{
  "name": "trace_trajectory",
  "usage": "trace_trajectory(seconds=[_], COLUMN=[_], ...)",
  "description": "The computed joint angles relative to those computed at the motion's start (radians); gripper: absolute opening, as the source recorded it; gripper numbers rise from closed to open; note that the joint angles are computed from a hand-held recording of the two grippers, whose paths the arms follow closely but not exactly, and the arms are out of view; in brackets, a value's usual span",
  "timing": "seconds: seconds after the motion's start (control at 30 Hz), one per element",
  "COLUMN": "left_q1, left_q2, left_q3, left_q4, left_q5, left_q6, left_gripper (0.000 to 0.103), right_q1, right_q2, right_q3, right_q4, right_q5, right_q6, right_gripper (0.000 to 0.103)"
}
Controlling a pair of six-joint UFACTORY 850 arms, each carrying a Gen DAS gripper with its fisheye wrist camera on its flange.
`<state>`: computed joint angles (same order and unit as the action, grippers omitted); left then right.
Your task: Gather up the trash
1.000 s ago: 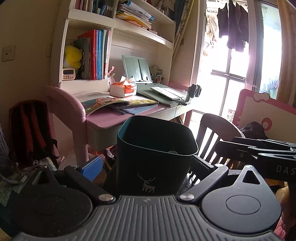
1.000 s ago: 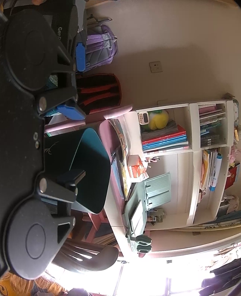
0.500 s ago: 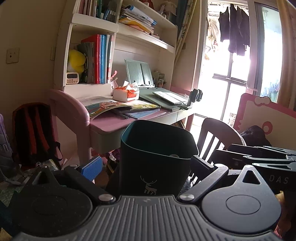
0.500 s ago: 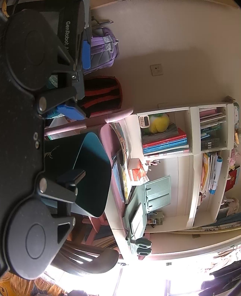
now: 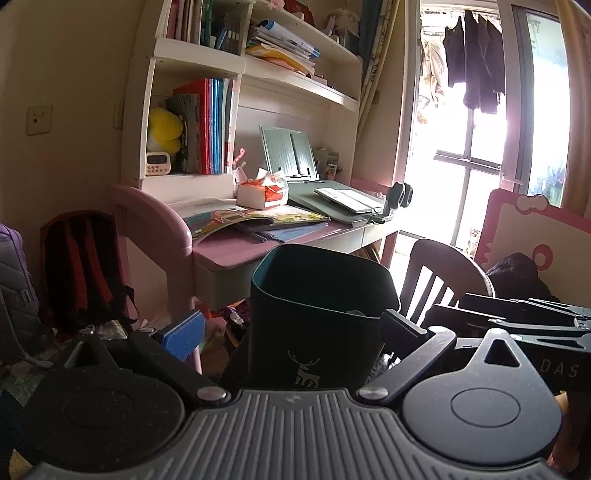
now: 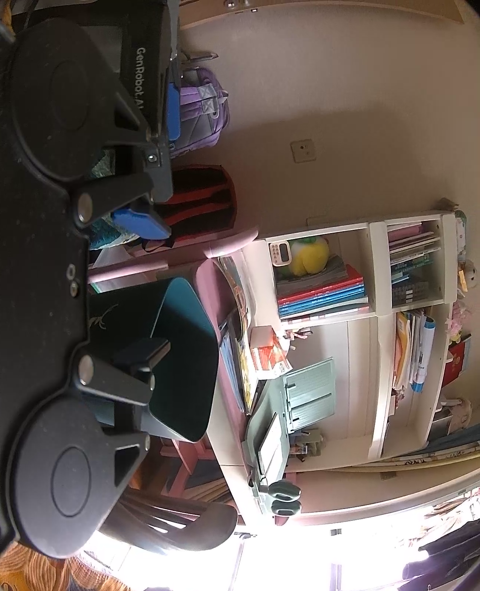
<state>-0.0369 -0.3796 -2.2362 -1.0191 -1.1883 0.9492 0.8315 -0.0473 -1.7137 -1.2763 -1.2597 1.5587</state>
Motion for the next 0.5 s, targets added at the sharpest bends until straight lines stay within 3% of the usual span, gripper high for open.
trace_trajectory(seconds=[0.5], left_q1=[0.02], left_q2=[-0.008], left_q3=[0.004], left_q4=[-0.022], left_q5=[-0.01], left_q6=[0.009], left_gripper=[0.102], right_q1=[0.004], right_q2=[-0.031], right_q3=[-0.039], right_q4=[0.011], right_q5=[-0.015], right_q6=[-0.009], right_gripper=[0.059])
